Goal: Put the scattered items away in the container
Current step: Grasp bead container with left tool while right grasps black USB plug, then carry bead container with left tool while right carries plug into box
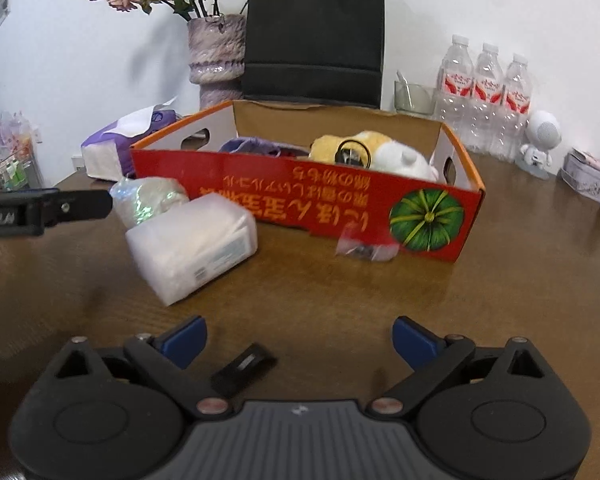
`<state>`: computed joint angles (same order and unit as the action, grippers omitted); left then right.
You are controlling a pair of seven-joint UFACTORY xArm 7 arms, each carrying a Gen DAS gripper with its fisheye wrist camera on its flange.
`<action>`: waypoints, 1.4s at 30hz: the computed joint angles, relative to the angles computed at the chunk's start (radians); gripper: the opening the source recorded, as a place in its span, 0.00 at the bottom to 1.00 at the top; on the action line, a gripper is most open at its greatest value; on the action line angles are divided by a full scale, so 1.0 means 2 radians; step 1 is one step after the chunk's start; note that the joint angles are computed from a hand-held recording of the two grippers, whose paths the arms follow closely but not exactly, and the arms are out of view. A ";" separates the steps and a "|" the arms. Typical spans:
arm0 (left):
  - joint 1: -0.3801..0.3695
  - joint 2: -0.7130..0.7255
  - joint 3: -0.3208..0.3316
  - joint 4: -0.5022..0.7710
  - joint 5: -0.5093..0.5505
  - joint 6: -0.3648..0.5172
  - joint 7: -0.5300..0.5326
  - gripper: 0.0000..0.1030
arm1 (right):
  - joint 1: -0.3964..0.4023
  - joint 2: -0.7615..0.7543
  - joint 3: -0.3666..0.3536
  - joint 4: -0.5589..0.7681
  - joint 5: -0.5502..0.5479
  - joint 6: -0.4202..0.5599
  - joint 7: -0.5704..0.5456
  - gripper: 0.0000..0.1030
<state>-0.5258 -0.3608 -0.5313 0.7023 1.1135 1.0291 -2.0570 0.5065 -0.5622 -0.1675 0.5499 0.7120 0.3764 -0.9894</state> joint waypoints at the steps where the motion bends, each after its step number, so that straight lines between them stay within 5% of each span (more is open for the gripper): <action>1: -0.001 0.007 -0.008 0.006 -0.002 0.013 0.003 1.00 | -0.006 -0.004 0.009 -0.005 -0.003 -0.002 0.011 0.90; 11: -0.036 0.051 -0.008 0.034 0.006 0.057 -0.020 1.00 | 0.004 -0.039 0.022 -0.040 -0.041 -0.011 0.071 0.54; 15: -0.044 0.071 0.010 0.046 0.011 0.049 -0.019 1.00 | 0.021 -0.044 0.003 -0.041 -0.040 -0.012 0.067 0.13; 28: -0.052 0.153 0.066 0.113 0.037 0.012 0.013 1.00 | 0.005 -0.022 -0.029 -0.018 -0.014 0.001 0.048 0.12; 33: -0.069 0.194 0.086 0.154 0.026 0.036 0.028 0.97 | 0.003 -0.009 -0.038 -0.007 0.004 0.003 0.020 0.12; 37: -0.074 0.203 0.103 0.162 0.010 0.019 0.030 0.77 | 0.003 0.003 -0.043 0.004 0.027 0.011 -0.007 0.12; 42: -0.079 0.200 0.107 0.157 0.009 0.013 0.011 0.68 | -0.009 0.014 -0.040 0.016 0.062 0.029 -0.035 0.12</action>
<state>-0.6836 0.0392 -0.3165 1.0164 1.1318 1.0554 -2.0360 0.4878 -0.5347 -0.2474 0.5811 0.8359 0.4339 -1.0584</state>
